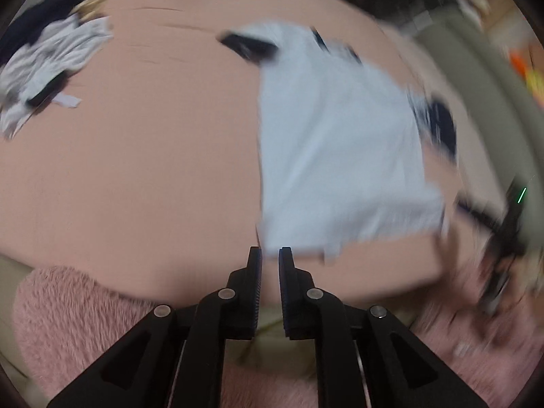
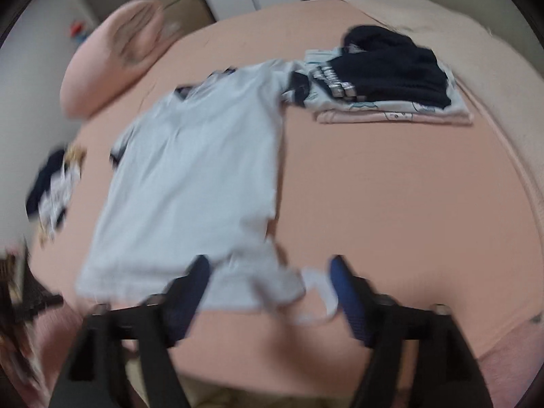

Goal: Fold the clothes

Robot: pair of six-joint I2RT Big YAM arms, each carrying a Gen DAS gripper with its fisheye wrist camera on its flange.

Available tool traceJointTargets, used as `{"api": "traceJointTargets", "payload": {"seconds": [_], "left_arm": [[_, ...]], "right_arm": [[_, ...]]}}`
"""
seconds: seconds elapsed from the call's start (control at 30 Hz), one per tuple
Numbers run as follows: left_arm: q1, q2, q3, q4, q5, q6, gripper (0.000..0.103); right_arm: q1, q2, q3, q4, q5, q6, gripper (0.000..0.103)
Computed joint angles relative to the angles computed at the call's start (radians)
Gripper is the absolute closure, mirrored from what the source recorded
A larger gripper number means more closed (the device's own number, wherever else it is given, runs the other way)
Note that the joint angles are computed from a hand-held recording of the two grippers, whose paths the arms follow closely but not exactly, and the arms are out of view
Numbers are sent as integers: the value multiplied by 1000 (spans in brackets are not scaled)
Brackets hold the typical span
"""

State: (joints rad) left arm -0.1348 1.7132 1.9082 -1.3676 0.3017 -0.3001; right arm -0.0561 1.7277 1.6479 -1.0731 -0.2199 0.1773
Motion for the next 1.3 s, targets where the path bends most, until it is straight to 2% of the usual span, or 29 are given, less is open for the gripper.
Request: {"api": "traceJointTargets", "payload": {"seconds": [0.03, 0.1, 0.13, 0.17, 0.2, 0.27, 0.3, 0.37, 0.43, 0.5, 0.57, 0.6, 0.67, 0.7, 0.73, 0.8, 0.87, 0.93, 0.97, 1.03, 1.07, 1.1, 1.13, 1.17, 1.2, 1.23, 1.3], "left_arm": [[8, 17, 10, 17, 12, -37, 93], [11, 86, 64, -26, 50, -70, 91], [2, 108, 81, -50, 50, -62, 91], [-9, 131, 101, -77, 46, -50, 90], [-25, 154, 123, -109, 25, -21, 88], [-50, 177, 136, -136, -1, 17, 82], [-64, 188, 143, -147, -21, 37, 81], [-99, 187, 149, -127, -128, 84, 82], [-121, 172, 143, -100, -184, 110, 96], [-128, 146, 127, -84, -192, 113, 98], [-116, 98, 90, -52, -154, 95, 99], [-102, 71, 74, -27, -108, 85, 99], [-87, 59, 98, -12, -95, 94, 99], [-79, 54, 112, -5, -88, 99, 99], [-71, 52, 126, -4, -80, 105, 99], [-54, 75, 163, -51, -67, 134, 99], [-39, 97, 195, -96, -55, 162, 98], [-48, 82, 153, -107, -37, 168, 97], [-52, 70, 125, -111, -42, 176, 95], [-65, 58, 83, -118, -78, 177, 88], [-69, 50, 62, -115, -108, 159, 78], [-72, 41, 41, -112, -134, 138, 63], [-66, 26, 16, -99, -137, 109, 57], [-57, 9, -11, -76, -126, 77, 47], [-50, 1, -25, -58, -120, 63, 40], [-44, -6, -38, -40, -114, 49, 38], [-47, -4, -48, -16, -135, 56, 38]], "right_arm": [[-9, 28, 23, -10, -21, 16, 27], [-16, 98, 80, -106, -60, 19, 29], [-17, 113, 86, -129, -70, 17, 31], [-16, 99, 65, -108, -72, 17, 37], [-18, 86, 49, -94, -91, 9, 51], [-27, 77, 31, -90, -170, 4, 69], [-33, 74, 23, -89, -211, 8, 81], [-34, 73, 14, -92, -246, 10, 93], [-18, 63, 10, -93, -229, -10, 95], [-6, 38, 1, -87, -225, -29, 96], [-10, -4, -21, -67, -251, -23, 97], [-21, -25, -33, -46, -289, -3, 98], [-65, -63, -59, 32, -417, 89, 98], [-79, -76, -63, 62, -441, 120, 98], [-85, -82, -56, 75, -424, 126, 98], [-93, -87, -38, 73, -385, 121, 98], [-89, -76, -12, -6, -331, 71, 98], [-87, -66, -6, -89, -294, 17, 97], [-83, -70, -21, -103, -264, 0, 95], [-69, -83, -73, -83, -176, 11, 74], [-64, -81, -81, -81, -149, 24, 58], [-57, -79, -85, -77, -136, 34, 54], [-49, -76, -84, -71, -141, 31, 53], [-38, -72, -79, -63, -137, 16, 49], [-24, -68, -72, -55, -119, -1, 37], [-11, -57, -61, -52, -98, -12, 32], [14, -23, -28, -53, -49, -25, 29]]}}
